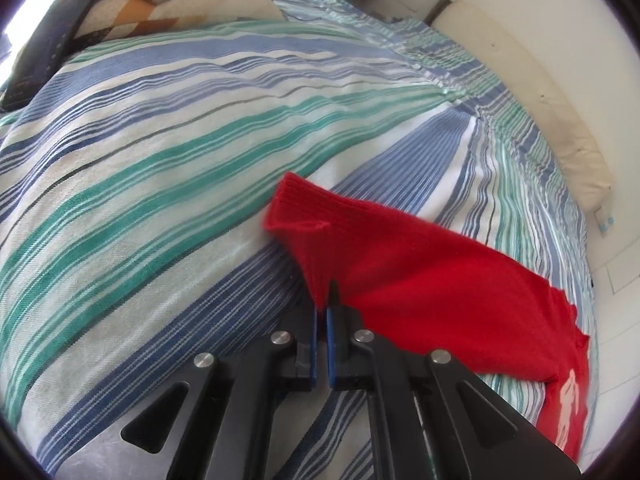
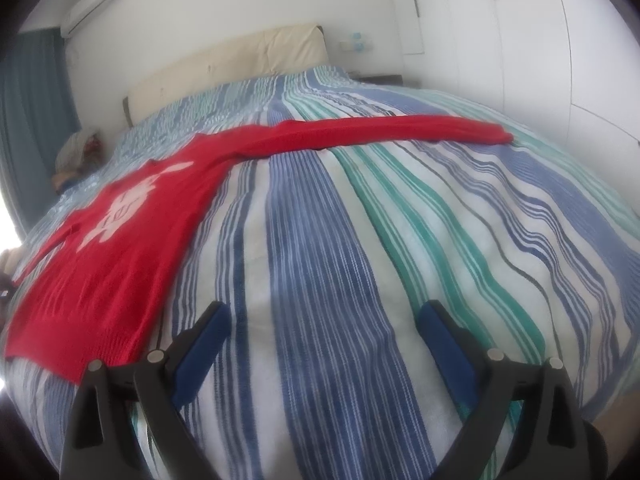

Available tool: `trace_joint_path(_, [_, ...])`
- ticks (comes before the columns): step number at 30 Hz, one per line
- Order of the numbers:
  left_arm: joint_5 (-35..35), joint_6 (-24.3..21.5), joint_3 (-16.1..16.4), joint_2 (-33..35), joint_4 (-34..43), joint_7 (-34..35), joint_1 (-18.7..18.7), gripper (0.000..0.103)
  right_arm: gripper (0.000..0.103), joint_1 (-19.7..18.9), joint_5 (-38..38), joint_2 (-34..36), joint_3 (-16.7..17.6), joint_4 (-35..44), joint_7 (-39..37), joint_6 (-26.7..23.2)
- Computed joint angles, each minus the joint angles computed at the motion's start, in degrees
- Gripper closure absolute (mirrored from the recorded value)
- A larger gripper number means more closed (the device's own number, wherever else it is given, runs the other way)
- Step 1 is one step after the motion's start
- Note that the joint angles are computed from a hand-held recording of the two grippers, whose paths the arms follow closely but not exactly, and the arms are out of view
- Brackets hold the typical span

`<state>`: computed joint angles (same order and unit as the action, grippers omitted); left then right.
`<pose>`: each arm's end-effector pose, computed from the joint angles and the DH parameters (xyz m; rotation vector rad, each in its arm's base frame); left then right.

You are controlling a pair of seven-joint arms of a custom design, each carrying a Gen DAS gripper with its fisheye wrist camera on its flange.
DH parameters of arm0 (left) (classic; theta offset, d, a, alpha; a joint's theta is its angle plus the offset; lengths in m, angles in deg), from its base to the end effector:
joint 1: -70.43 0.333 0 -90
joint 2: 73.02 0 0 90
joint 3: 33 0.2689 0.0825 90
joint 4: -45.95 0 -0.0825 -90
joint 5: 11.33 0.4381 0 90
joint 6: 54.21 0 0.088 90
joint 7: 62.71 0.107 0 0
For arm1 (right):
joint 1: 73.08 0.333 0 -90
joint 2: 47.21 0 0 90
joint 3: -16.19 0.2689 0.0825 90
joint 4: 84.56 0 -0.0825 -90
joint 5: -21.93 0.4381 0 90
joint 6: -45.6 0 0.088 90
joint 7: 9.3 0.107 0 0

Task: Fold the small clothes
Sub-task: 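Grasp the other sleeve cuff with the left gripper and stretch it out, then lay the sleeve flat and open the left gripper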

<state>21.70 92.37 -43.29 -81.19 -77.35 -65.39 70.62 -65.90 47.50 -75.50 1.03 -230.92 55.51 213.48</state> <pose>0.5942 -0.1158 0.4504 -2.5380 0.6939 -0.7836 0.5004 -0.0980 0.4564 -1.5419 1.7435 -0.6483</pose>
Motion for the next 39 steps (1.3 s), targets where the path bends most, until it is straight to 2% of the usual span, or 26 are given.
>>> trace_joint_path(4, [-0.6,1.2,0.2,-0.6,-0.9,0.7,0.0,0.097,0.008,-0.1,-0.1,0.0,0.1,0.0,0.0,0.0])
trace_joint_path(8, [-1.4,5.4,0.3,-2.8,-4.0,1.6,0.4,0.092,0.008,0.4,0.5,-0.2,-0.4,-0.1,-0.4,0.1])
trace_joint_path(9, [-2.1,6.1,0.2,-3.9,-5.0,2.1,0.4,0.088,0.008,0.9,1.2,-0.6,-1.0,-0.3,-0.9,0.3])
trace_joint_path(11, [-2.2,5.4,-1.0,-6.5,-6.5,2.4,0.5,0.066,0.008,2.3,3.1,-2.5,-2.5,-1.4,-2.2,2.5])
trace_joint_path(13, [0.0,2.1,-3.3,-9.2,-7.0,1.4,1.0,0.023,0.008,1.6,3.1,-4.2,-2.1,-2.7,-1.2,5.5])
trace_joint_path(15, [4.1,-2.3,-6.4,-11.2,-6.5,-1.5,1.5,0.007,0.008,0.0,1.4,-5.0,-1.1,-3.0,0.8,6.6])
trace_joint_path(17, [6.6,-2.2,-7.5,-11.4,-5.7,-2.0,0.9,0.007,0.008,-1.4,-1.2,-4.7,-0.1,-2.2,2.0,6.4])
trace_joint_path(19, [5.3,-0.5,-6.8,-8.7,-3.0,2.2,-0.8,0.007,0.008,0.0,-3.1,-3.1,-1.1,0.6,1.0,5.7])
trace_joint_path(21, [4.4,0.8,-6.3,-4.5,1.1,7.1,-2.4,0.007,0.008,3.4,-2.7,-0.3,-3.5,4.8,-1.3,4.7])
trace_joint_path(23, [6.4,0.1,-6.6,0.2,6.0,10.0,-3.7,0.007,0.008,7.4,-0.5,2.8,-5.9,9.4,-4.6,4.2])
trace_joint_path(26, [11.5,-3.2,-6.1,7.2,13.3,9.9,-6.1,0.006,0.008,14.0,6.2,7.7,-9.9,16.0,-11.8,3.7])
trace_joint_path(28, [12.9,-4.6,-5.0,10.9,16.5,10.2,-7.7,0.006,0.008,16.2,10.3,11.6,-11.1,20.0,-15.3,3.1])
trace_joint_path(30, [11.7,-6.0,-3.9,13.3,17.6,12.1,-9.3,0.006,0.008,16.5,13.0,16.0,-10.9,23.3,-17.6,2.5])
trace_joint_path(32, [10.9,-6.6,-2.7,13.9,17.1,12.8,-10.7,0.006,0.008,15.2,13.4,20.0,-9.7,25.4,-17.6,2.2])
trace_joint_path(36, [12.4,-1.1,-0.5,11.2,13.0,10.0,-11.9,0.002,0.008,10.4,9.1,24.6,-6.5,27.1,-10.6,-0.9])
trace_joint_path(39, [12.5,0.7,-0.1,10.9,12.2,8.9,-11.8,0.001,0.008,7.8,9.7,25.6,-5.0,28.1,-8.3,-2.8])
